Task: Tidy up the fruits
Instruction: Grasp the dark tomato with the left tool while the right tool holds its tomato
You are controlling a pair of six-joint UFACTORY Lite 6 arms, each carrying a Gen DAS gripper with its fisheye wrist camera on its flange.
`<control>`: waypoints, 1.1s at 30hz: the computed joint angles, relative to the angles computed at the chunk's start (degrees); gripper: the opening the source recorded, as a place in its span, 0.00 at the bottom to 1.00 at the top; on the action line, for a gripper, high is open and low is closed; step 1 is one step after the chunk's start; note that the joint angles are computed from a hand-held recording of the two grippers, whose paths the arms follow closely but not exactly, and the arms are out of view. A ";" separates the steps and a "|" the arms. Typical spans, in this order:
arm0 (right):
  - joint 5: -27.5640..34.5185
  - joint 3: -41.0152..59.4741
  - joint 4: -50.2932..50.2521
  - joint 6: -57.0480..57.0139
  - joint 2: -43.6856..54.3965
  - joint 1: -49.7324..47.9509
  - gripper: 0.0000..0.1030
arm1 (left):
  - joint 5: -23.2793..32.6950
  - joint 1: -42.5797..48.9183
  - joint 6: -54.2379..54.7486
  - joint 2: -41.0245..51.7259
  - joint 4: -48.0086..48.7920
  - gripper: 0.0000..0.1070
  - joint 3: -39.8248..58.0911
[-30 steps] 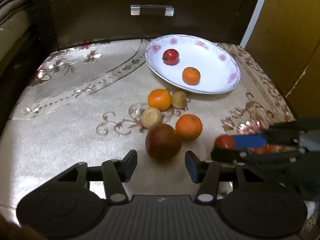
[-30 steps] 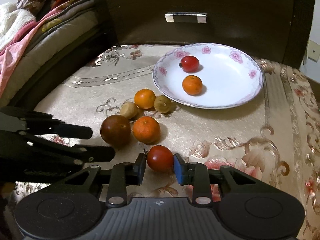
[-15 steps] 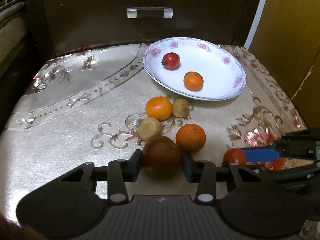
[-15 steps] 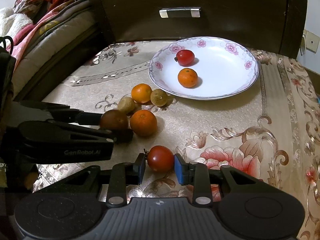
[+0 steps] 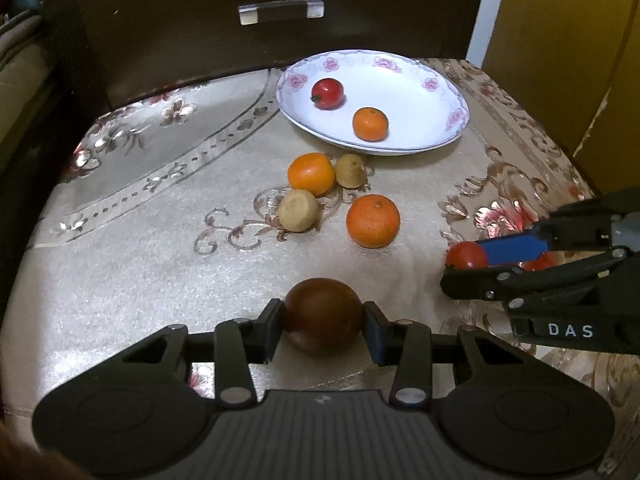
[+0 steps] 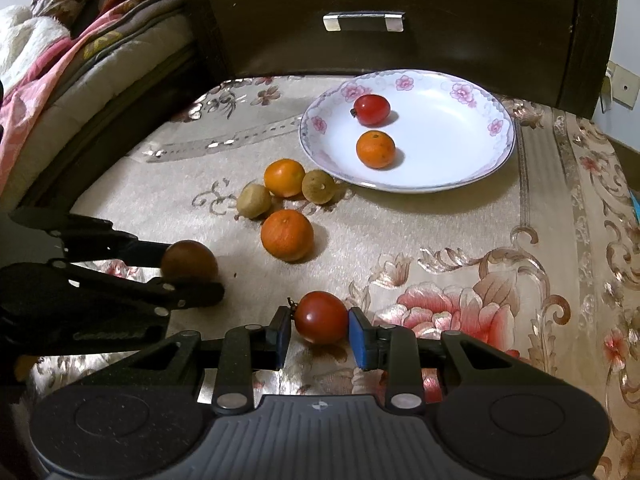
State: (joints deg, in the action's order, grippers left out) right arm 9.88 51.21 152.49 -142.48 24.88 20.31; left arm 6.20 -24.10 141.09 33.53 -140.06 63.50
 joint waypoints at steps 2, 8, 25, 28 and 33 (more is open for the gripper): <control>-0.06 0.00 4.29 -4.90 0.08 0.50 0.25 | -0.02 0.00 -2.95 0.42 3.06 0.47 0.32; 0.22 0.29 6.45 -7.40 0.39 0.84 0.28 | 0.17 -0.19 -0.62 1.34 0.79 0.50 0.87; 1.51 1.14 14.31 -15.30 2.15 1.55 0.33 | 0.30 -0.75 5.51 1.24 -5.33 0.54 0.30; 0.94 1.55 22.84 -23.96 2.43 2.35 0.26 | 0.62 -0.29 -0.56 1.16 0.33 0.50 0.51; 0.86 1.55 22.58 -23.63 2.40 2.14 0.24 | 0.57 -0.44 -1.59 1.33 0.90 0.47 1.15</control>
State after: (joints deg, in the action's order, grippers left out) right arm 10.73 52.76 175.07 -166.11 27.27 22.45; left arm 6.77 -24.54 139.49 34.85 -139.16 64.65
